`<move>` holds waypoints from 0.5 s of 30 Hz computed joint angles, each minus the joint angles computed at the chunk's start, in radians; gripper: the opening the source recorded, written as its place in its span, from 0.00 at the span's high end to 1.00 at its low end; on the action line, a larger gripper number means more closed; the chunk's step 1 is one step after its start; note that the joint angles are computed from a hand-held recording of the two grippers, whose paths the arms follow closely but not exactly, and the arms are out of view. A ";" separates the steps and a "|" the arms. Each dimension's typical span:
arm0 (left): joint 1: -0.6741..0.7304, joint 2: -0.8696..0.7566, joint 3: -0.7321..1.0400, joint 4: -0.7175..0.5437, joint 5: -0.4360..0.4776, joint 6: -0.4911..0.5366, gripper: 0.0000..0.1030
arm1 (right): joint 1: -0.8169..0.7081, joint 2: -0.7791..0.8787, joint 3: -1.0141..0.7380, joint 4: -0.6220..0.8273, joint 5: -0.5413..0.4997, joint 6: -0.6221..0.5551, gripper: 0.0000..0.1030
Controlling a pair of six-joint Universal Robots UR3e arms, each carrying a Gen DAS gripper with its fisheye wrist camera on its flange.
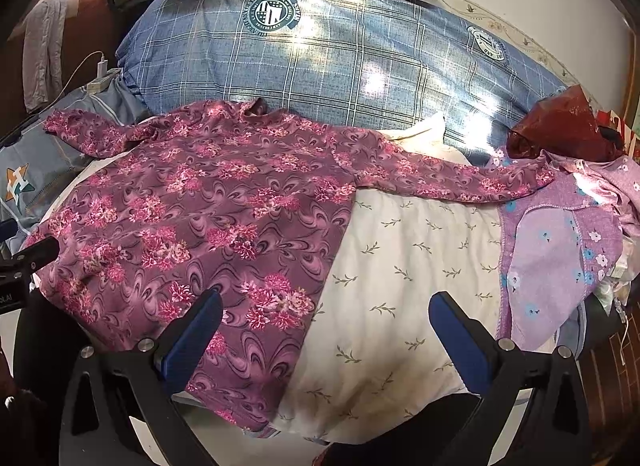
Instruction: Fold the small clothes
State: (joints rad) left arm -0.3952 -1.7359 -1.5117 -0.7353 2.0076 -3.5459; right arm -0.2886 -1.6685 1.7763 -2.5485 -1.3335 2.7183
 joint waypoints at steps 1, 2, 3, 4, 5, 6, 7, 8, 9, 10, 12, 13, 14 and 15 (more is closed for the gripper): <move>0.003 0.004 -0.003 0.000 -0.003 -0.003 0.00 | 0.000 -0.002 0.005 -0.006 -0.001 -0.003 0.01; 0.005 0.005 -0.003 -0.002 -0.004 -0.005 0.00 | 0.003 -0.003 0.006 -0.009 -0.003 -0.003 0.01; 0.008 0.008 -0.004 -0.003 -0.005 -0.008 0.00 | 0.003 -0.004 0.009 -0.012 -0.005 -0.005 0.01; 0.011 0.010 -0.004 -0.005 -0.007 -0.009 0.00 | 0.004 -0.004 0.009 -0.012 -0.005 -0.005 0.01; 0.013 0.011 -0.003 -0.006 -0.009 -0.009 0.00 | 0.004 -0.004 0.009 -0.012 -0.005 -0.005 0.01; 0.014 0.011 -0.003 -0.005 -0.006 -0.009 0.00 | 0.005 -0.004 0.012 -0.015 -0.006 -0.005 0.01; 0.014 0.011 -0.003 -0.005 -0.003 -0.010 0.00 | 0.008 -0.001 0.013 -0.018 -0.012 -0.005 0.01; 0.018 0.011 -0.003 -0.004 -0.005 -0.009 0.00 | 0.010 0.002 0.011 -0.018 -0.015 -0.005 0.01; 0.021 0.010 -0.001 -0.006 -0.009 -0.009 0.00 | 0.012 0.006 0.010 -0.017 -0.017 -0.005 0.01; 0.023 0.006 0.005 -0.011 -0.013 -0.012 0.00 | 0.014 0.012 0.010 -0.021 -0.021 -0.004 0.01; 0.027 -0.002 0.016 -0.025 -0.018 -0.016 0.00 | 0.016 0.022 0.003 -0.020 -0.028 -0.004 0.01; 0.026 -0.004 0.019 -0.031 -0.015 -0.018 0.00 | 0.014 0.024 0.004 -0.020 -0.025 -0.005 0.01; 0.023 -0.007 0.021 -0.033 -0.008 -0.020 0.00 | 0.011 0.025 0.006 -0.021 -0.022 -0.006 0.01; 0.021 -0.008 0.022 -0.033 -0.001 -0.022 0.00 | 0.010 0.027 0.008 -0.027 -0.024 -0.006 0.01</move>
State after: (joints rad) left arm -0.3739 -1.7444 -1.4901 -0.7684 2.0067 -3.5677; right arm -0.2783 -1.6415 1.7844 -2.5756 -1.3576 2.7126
